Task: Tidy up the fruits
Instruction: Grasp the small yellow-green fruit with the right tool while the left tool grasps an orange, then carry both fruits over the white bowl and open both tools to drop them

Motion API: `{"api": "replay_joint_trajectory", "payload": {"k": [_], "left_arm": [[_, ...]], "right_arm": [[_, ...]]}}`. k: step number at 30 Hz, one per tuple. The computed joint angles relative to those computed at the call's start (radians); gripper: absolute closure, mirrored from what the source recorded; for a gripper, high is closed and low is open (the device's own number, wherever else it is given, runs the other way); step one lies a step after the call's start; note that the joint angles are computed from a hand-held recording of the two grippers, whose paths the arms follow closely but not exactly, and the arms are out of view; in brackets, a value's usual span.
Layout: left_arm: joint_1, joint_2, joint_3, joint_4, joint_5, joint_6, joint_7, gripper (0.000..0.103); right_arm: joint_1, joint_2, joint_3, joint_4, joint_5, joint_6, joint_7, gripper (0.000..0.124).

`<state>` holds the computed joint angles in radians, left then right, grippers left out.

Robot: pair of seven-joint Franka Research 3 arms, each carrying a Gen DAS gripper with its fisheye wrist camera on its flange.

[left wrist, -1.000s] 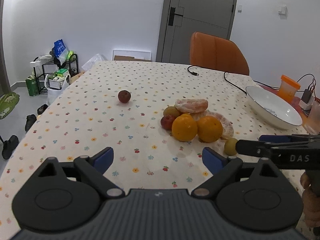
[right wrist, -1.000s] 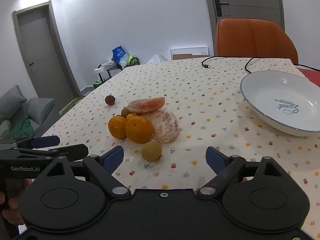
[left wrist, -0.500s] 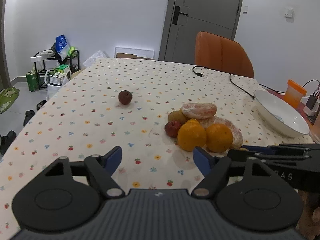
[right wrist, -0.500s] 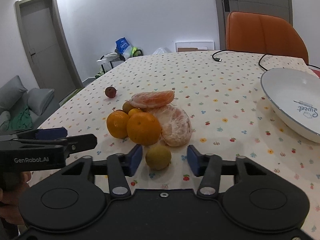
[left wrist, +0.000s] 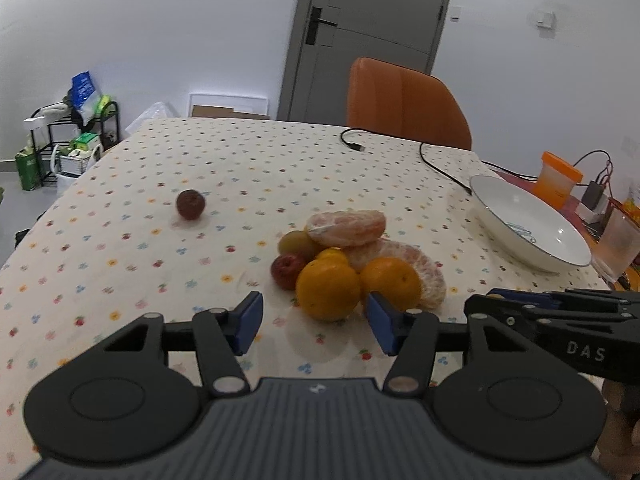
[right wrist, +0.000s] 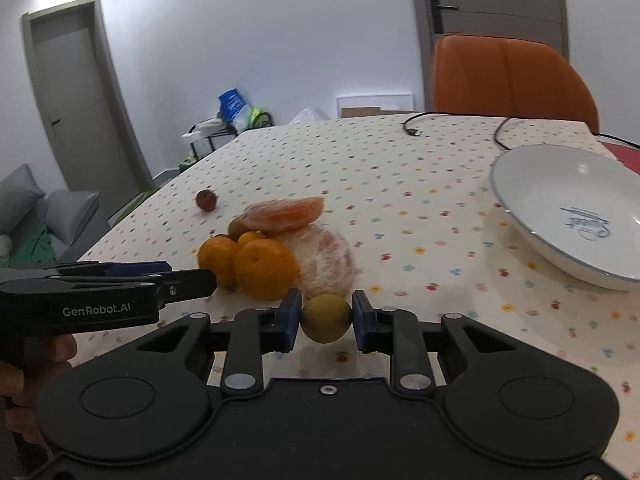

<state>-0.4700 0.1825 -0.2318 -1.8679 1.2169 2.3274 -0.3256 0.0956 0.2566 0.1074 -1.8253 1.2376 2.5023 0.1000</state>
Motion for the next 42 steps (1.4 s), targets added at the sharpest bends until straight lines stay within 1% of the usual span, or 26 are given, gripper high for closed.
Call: {"api": "replay_joint_trajectory", "payload": {"k": [3,4,5,6,7,13,18,20,25,30,33,36,42], "left_arm": [[0.004,0.013,0.005,0.012,-0.001,0.011,0.012,0.047],[0.003,0.018,0.007,0.018,-0.002,0.004,0.017,0.049],[0.003,0.02,0.009,0.021,-0.001,0.004,0.023,0.053],[0.007,0.016,0.011,0.016,0.001,0.023,0.025,0.064],[0.012,0.015,0.012,0.015,-0.008,0.039,0.034,0.067],[0.003,0.023,0.008,0.04,-0.054,0.003,0.124,0.068],[-0.013,0.022,0.006,0.061,-0.044,-0.028,0.147,0.068],[-0.011,0.021,0.006,0.065,-0.051,-0.014,0.143,0.068],[-0.028,0.052,0.01,0.126,-0.044,-0.042,0.175,0.068],[-0.047,0.112,0.025,0.216,-0.043,-0.038,0.231,0.068],[-0.062,0.159,0.039,0.281,-0.056,-0.02,0.277,0.068],[-0.079,0.208,0.057,0.349,-0.076,0.0,0.321,0.068],[-0.125,0.319,0.103,0.511,-0.123,0.019,0.419,0.068]], "right_arm": [[-0.007,-0.007,-0.003,-0.007,0.017,0.012,-0.009,0.098],[-0.007,-0.01,-0.004,-0.011,0.023,0.018,-0.012,0.098],[-0.009,-0.012,-0.005,-0.014,0.031,0.023,-0.016,0.098],[-0.01,-0.015,-0.006,-0.018,0.04,0.029,-0.021,0.098],[-0.012,-0.017,-0.007,-0.021,0.051,0.035,-0.026,0.098],[-0.025,-0.031,-0.017,-0.043,0.138,0.057,-0.067,0.098],[-0.034,-0.029,-0.028,-0.046,0.192,0.06,-0.087,0.098],[-0.038,-0.025,-0.031,-0.04,0.206,0.059,-0.091,0.098],[-0.053,-0.021,-0.037,-0.03,0.246,0.05,-0.112,0.098],[-0.069,-0.014,-0.045,-0.015,0.292,0.051,-0.15,0.098],[-0.081,0.0,-0.05,0.009,0.314,0.054,-0.154,0.098],[-0.095,0.019,-0.051,0.037,0.334,0.061,-0.157,0.098],[-0.125,0.057,-0.048,0.089,0.336,0.047,-0.143,0.098]]}}
